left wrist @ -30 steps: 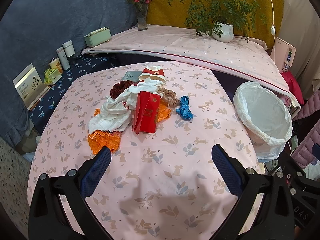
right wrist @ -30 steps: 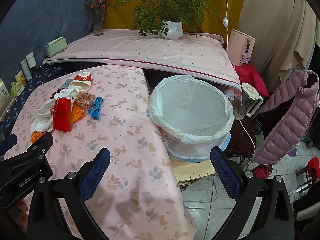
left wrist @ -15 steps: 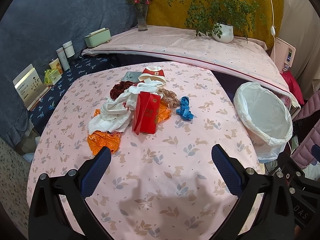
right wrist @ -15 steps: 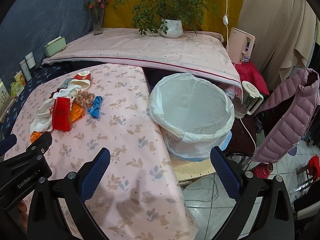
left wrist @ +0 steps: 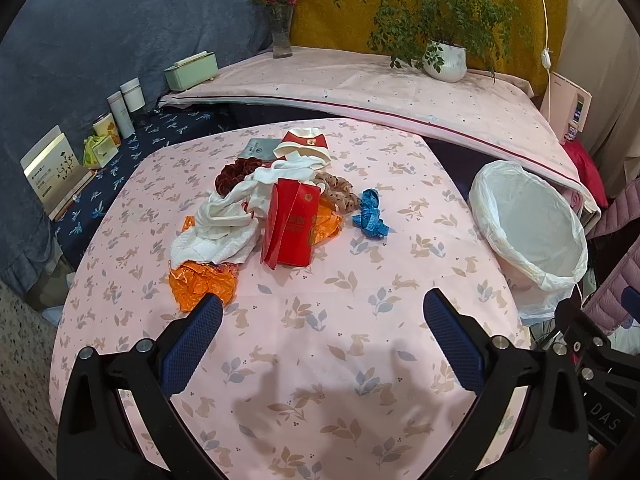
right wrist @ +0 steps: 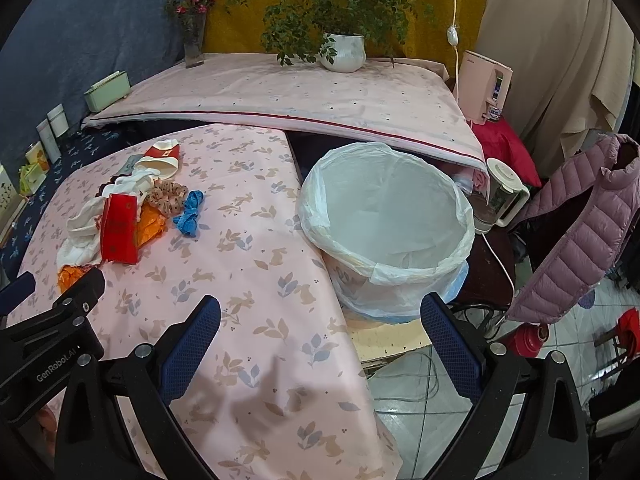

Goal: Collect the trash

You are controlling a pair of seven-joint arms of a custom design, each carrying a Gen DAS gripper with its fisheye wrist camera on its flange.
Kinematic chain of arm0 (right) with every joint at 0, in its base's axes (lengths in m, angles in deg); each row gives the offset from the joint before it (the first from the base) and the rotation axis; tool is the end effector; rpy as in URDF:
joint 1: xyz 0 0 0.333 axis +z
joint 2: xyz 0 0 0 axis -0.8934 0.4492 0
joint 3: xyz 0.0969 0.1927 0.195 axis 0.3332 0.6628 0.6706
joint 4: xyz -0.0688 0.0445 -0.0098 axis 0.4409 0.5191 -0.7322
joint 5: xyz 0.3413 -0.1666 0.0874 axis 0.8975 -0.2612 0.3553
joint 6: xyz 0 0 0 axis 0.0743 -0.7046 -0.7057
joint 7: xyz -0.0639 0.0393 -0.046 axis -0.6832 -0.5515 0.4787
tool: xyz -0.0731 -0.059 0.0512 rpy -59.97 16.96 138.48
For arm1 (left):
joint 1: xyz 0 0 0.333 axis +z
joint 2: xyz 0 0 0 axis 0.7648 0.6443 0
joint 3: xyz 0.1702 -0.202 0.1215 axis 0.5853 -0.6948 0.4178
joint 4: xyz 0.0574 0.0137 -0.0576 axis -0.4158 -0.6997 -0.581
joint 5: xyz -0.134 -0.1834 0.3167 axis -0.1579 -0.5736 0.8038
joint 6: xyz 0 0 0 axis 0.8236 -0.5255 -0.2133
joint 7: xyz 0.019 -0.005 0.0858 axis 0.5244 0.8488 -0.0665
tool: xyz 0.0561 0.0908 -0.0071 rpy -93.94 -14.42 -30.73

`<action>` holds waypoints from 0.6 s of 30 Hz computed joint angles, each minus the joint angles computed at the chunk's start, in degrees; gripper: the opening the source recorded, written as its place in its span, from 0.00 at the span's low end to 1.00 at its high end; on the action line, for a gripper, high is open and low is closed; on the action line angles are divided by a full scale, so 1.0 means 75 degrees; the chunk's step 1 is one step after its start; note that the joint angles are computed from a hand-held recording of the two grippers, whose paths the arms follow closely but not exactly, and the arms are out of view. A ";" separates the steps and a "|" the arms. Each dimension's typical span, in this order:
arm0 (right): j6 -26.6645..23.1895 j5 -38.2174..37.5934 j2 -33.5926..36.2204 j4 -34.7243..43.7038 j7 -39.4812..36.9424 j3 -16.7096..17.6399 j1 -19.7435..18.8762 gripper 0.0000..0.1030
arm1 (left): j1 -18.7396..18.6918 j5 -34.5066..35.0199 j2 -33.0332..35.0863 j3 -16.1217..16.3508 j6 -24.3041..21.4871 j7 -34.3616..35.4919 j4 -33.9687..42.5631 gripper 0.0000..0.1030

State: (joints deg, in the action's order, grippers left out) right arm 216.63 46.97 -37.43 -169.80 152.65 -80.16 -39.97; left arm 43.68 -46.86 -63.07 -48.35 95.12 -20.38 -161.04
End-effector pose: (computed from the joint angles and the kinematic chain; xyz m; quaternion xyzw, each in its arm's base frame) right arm 0.5920 0.2672 0.4960 -0.6597 0.6668 -0.2641 0.2247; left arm 0.5855 -0.1622 0.5030 -0.7106 0.6073 -0.2121 0.2851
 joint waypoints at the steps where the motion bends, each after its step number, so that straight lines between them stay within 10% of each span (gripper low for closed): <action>1: -0.0005 0.0016 0.0023 0.0040 -0.0009 0.0003 0.0001 0.93 | 0.0010 -0.0032 0.0034 0.0009 -0.0020 0.0031 0.0021 0.93; 18: 0.0355 0.1233 0.1939 0.2303 -0.0979 -0.0183 0.0493 0.93 | 0.0760 0.0003 0.0599 0.0639 0.0309 -0.0344 -0.0039 0.93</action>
State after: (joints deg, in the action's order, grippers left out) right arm 219.29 56.21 -22.89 -152.53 145.30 -81.53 -36.27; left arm 49.38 -46.84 -58.58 -43.55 97.44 -22.96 -161.33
